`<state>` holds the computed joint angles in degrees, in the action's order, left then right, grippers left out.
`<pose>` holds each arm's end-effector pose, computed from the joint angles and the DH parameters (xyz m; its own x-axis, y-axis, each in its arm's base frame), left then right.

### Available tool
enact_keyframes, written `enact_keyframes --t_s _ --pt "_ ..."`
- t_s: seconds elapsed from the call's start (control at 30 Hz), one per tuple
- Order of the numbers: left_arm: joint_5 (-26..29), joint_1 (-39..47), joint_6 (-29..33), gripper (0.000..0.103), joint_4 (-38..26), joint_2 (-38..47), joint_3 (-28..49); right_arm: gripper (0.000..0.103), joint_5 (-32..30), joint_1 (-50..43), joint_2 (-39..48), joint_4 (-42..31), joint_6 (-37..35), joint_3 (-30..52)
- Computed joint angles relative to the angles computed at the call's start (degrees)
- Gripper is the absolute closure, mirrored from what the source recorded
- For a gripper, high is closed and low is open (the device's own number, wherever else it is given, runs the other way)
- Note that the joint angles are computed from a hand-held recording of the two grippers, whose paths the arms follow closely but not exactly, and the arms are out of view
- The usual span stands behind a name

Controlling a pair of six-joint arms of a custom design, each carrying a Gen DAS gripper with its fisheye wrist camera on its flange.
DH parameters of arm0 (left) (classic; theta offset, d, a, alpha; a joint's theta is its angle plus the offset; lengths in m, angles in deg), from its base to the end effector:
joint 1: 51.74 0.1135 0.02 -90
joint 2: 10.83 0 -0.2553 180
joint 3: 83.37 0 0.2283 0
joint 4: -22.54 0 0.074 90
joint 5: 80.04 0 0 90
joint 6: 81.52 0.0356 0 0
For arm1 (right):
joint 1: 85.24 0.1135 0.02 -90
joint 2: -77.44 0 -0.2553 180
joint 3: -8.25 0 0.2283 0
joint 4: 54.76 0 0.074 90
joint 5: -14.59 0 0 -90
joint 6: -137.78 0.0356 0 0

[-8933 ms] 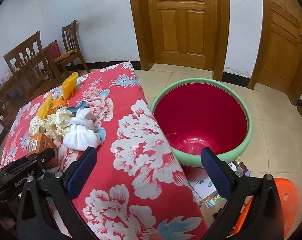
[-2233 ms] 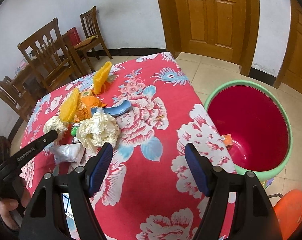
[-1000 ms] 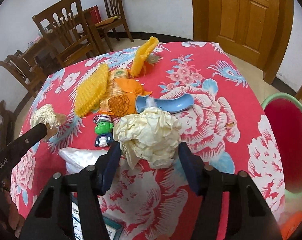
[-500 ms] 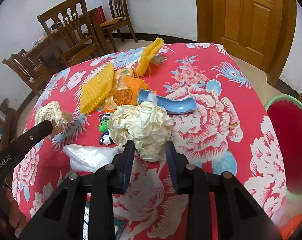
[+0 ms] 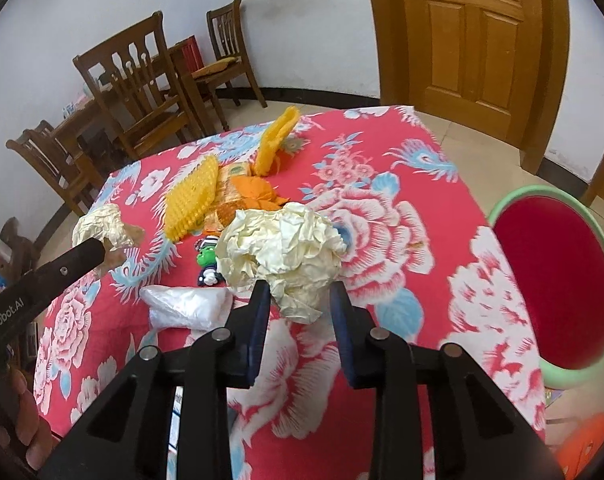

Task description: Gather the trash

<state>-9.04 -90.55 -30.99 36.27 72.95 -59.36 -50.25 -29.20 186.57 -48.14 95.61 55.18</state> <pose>0.1491 -0.1050 0.0925 -0.6978 -0.2101 -0.6848 -0.0350 0.9649 -0.2603 0.1635 0.2156 0.0651 -0.7663 0.0631 -0.6394 -0.0723 0.9804 0.1835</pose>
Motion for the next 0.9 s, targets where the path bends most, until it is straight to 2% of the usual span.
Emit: enact_keyframes --t_s 0.47,0.9 --pt "-5.77 -12.49 -4.00 0.075 -8.84 -0.79 7.16 0.069 5.84 2.26 -14.59 -2.03 5.68 -12.32" --pt "-8.31 -21.85 -4.44 0.075 -12.83 7.69 18.97 0.069 8.94 0.29 -32.21 -7.14 9.53 -24.46"
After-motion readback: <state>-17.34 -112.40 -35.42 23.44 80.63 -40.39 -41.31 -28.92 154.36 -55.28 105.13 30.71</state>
